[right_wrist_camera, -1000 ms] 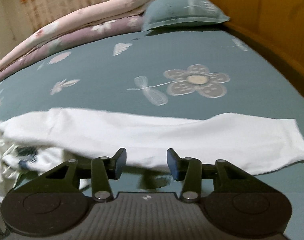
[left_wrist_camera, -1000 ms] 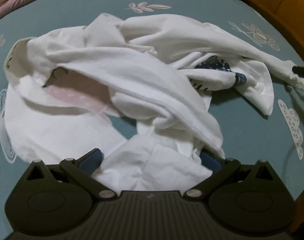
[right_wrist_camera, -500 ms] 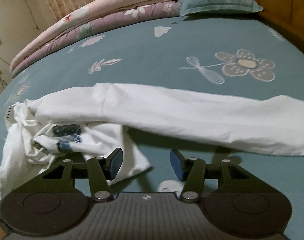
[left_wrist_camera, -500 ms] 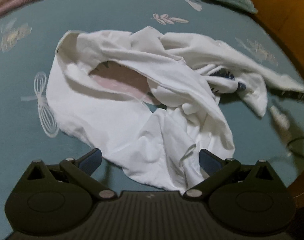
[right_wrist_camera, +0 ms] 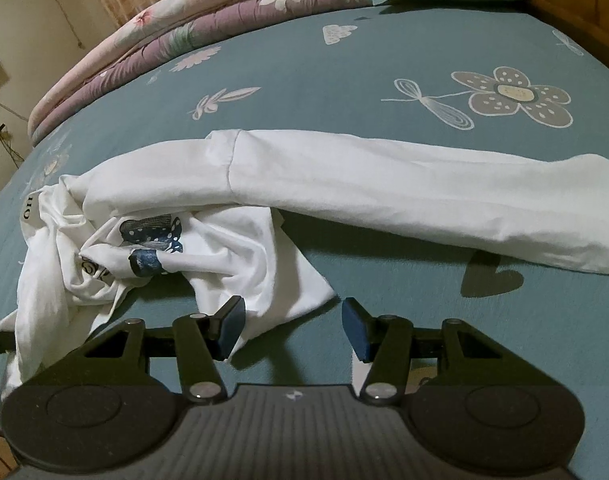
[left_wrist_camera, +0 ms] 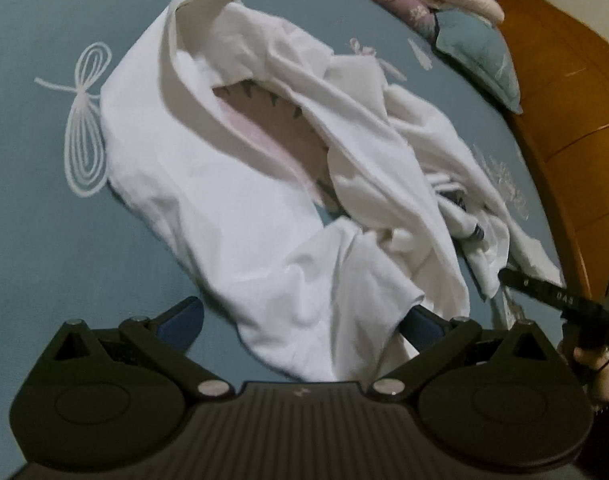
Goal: Fold clothes
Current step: 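Close the left gripper on the shirt body and lift it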
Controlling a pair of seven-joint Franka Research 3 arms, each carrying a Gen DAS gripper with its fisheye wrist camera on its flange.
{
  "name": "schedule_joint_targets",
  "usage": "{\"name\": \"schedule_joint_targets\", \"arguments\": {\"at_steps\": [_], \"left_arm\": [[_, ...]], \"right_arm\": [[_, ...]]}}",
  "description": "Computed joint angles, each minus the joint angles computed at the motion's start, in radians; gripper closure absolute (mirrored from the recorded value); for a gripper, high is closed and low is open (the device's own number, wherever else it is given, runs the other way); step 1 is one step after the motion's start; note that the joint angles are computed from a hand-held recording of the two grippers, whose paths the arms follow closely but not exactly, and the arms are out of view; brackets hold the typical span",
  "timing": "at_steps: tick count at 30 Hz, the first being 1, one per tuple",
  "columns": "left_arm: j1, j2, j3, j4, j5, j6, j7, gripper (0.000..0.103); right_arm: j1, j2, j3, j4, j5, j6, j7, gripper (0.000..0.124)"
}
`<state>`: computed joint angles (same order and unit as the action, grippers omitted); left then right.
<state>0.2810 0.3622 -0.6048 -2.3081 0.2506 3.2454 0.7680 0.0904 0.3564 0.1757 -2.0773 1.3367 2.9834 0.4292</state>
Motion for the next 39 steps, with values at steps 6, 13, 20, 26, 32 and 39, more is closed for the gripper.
{"name": "schedule_joint_targets", "arguments": {"at_steps": [6, 13, 20, 26, 32, 39], "left_arm": [[0.236, 0.160, -0.192, -0.043, 0.096, 0.237, -0.116, 0.001], [0.164, 0.227, -0.096, -0.040, 0.102, 0.443, -0.216, 0.001], [-0.058, 0.179, 0.088, 0.046, 0.015, 0.373, -0.213, 0.008], [-0.261, 0.086, 0.270, -0.019, -0.125, 0.340, -0.252, 0.078], [-0.432, 0.018, 0.439, -0.012, -0.141, 0.198, -0.203, 0.097], [-0.746, -0.096, 0.787, -0.044, -0.149, 0.008, -0.096, 0.098]], "right_arm": [[0.009, -0.012, -0.004, -0.020, -0.027, 0.010, 0.017, 0.061], [0.009, -0.007, -0.006, -0.030, -0.088, 0.015, 0.082, 0.061], [0.002, -0.012, 0.022, -0.028, -0.077, 0.032, 0.050, 0.060], [0.013, -0.014, 0.010, -0.048, -0.104, 0.035, 0.089, 0.059], [0.004, -0.010, 0.031, -0.040, -0.120, 0.062, 0.092, 0.059], [0.000, -0.021, 0.058, -0.033, -0.084, 0.107, 0.038, 0.059]]}}
